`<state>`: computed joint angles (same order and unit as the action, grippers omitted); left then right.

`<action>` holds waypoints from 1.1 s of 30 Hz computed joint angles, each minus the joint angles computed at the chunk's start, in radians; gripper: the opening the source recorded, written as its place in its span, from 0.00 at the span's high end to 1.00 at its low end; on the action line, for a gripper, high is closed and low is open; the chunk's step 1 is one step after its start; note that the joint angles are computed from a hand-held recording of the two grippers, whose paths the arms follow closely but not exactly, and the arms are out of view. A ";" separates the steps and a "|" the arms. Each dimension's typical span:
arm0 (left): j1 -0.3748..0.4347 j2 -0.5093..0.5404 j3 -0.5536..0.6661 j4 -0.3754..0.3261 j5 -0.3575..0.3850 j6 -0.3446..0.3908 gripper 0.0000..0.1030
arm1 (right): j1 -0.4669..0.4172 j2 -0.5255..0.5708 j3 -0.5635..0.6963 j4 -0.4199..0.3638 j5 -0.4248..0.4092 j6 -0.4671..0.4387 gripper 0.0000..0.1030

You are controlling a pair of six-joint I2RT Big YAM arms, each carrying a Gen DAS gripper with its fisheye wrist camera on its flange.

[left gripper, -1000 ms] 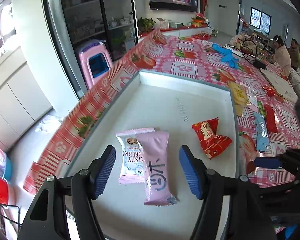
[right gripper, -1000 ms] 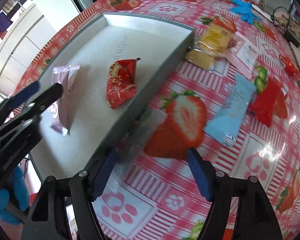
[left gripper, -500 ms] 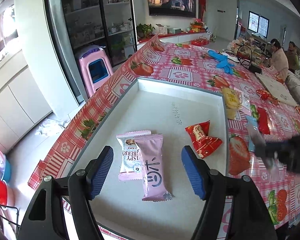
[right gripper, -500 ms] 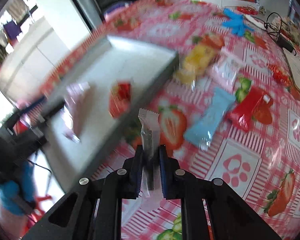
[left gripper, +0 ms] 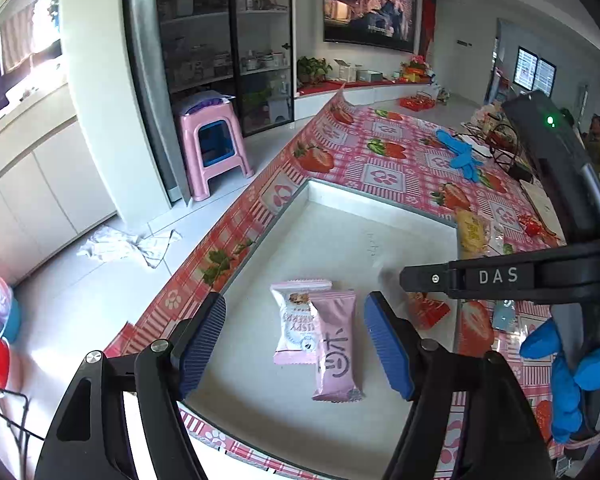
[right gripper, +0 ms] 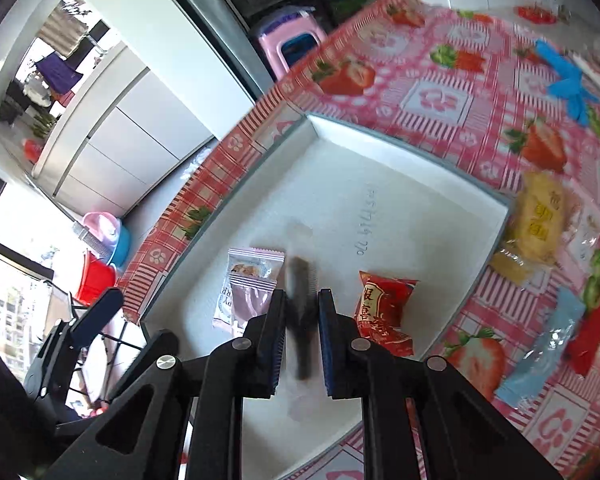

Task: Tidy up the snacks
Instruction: 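Lower the clear packet into the white tray and open the right tool, then grasp the yellow rice-cracker packet with the left tool while the right tool grasps the red packet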

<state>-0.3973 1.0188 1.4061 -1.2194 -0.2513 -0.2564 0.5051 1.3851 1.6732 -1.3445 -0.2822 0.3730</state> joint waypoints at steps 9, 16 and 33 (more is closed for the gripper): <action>-0.172 0.217 0.189 0.003 0.053 0.122 0.22 | -0.254 -0.152 -0.121 -0.049 0.223 -0.023 0.13; -0.240 0.482 0.407 -0.031 0.046 0.139 0.22 | -0.415 -0.203 -0.240 -0.041 0.202 -0.026 0.13; -0.236 0.759 0.642 -0.208 0.075 0.075 0.42 | -0.402 -0.134 -0.246 0.080 0.240 -0.130 0.57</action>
